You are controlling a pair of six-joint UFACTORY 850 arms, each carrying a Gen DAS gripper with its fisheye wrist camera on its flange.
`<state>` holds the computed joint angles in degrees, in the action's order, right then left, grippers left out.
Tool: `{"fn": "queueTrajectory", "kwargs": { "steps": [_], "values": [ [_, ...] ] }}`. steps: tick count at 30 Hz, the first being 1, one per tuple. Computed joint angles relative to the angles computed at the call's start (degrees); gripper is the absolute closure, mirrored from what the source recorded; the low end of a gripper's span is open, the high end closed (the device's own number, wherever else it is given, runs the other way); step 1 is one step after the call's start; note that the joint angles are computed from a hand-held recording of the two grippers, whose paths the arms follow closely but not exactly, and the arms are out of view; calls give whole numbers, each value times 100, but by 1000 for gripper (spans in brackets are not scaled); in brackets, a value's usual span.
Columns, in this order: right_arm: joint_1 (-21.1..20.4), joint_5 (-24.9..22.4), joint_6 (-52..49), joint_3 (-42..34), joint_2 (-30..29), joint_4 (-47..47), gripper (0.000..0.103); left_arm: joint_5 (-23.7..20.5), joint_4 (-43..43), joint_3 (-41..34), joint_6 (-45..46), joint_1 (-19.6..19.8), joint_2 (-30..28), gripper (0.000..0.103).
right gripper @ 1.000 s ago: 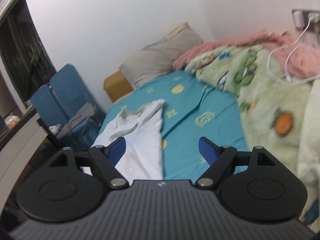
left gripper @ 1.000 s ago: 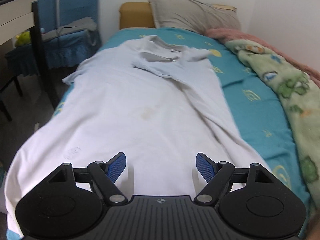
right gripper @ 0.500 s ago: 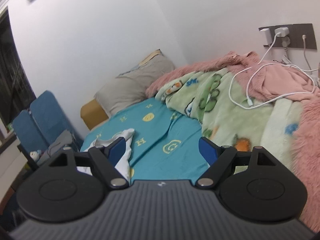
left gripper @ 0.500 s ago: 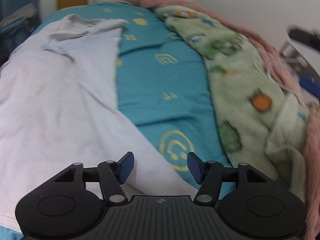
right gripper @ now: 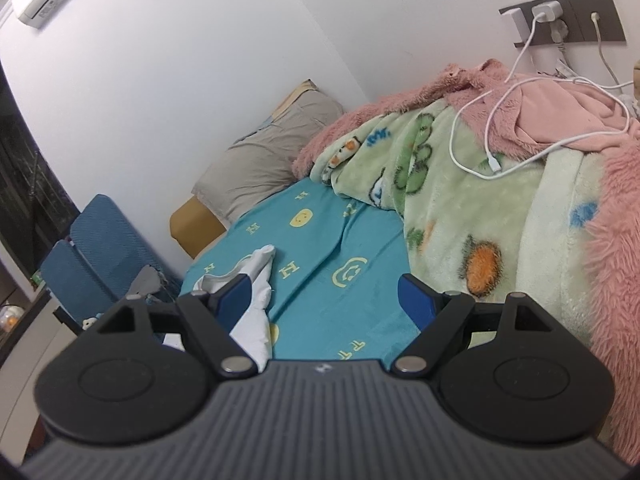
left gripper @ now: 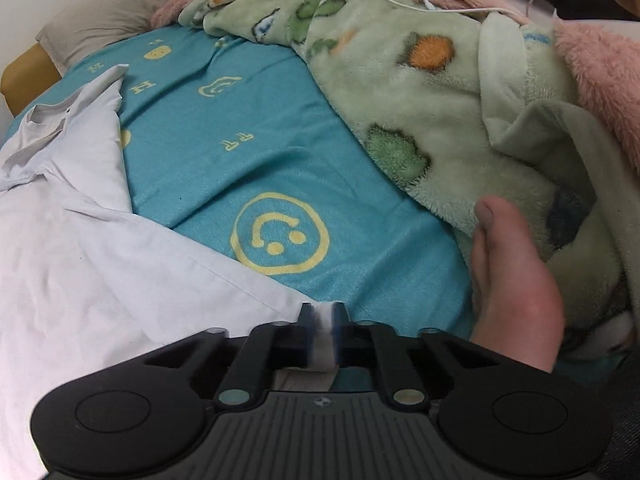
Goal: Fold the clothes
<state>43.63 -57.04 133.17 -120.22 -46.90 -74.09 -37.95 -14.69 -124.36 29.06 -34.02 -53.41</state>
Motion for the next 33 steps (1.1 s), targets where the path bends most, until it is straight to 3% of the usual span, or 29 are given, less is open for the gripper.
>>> {"fn": "queueTrajectory", "kwargs": {
  "steps": [6, 9, 14, 19, 23, 28, 33],
  "values": [
    [8, 142, 466, 264, 134, -359, 21, 702, -820, 805, 287, 280, 681, 98],
    [19, 243, 819, 439, 225, -696, 21, 601, -1526, 1109, 371, 620, 1040, 98],
    [7, 489, 1061, 466, 237, -991, 21, -1, -1721, 1278, -367, 1218, 1378, 98],
    [-8, 685, 391, -40, -36, -658, 21, -1023, -689, 732, -1901, 1575, 1049, 98],
    [-4, 784, -198, -461, -264, -283, 21, -1326, -1148, 587, -1890, 1796, 916, 97],
    [-12, 899, -977, -1112, -644, 256, 21, -1321, -1737, 345, -1634, 1931, 738, 50],
    [-37, 1006, -2041, -2246, -1312, 1048, 21, -1648, -2036, -527, -1892, 1934, 89, 40]
  ]
}}
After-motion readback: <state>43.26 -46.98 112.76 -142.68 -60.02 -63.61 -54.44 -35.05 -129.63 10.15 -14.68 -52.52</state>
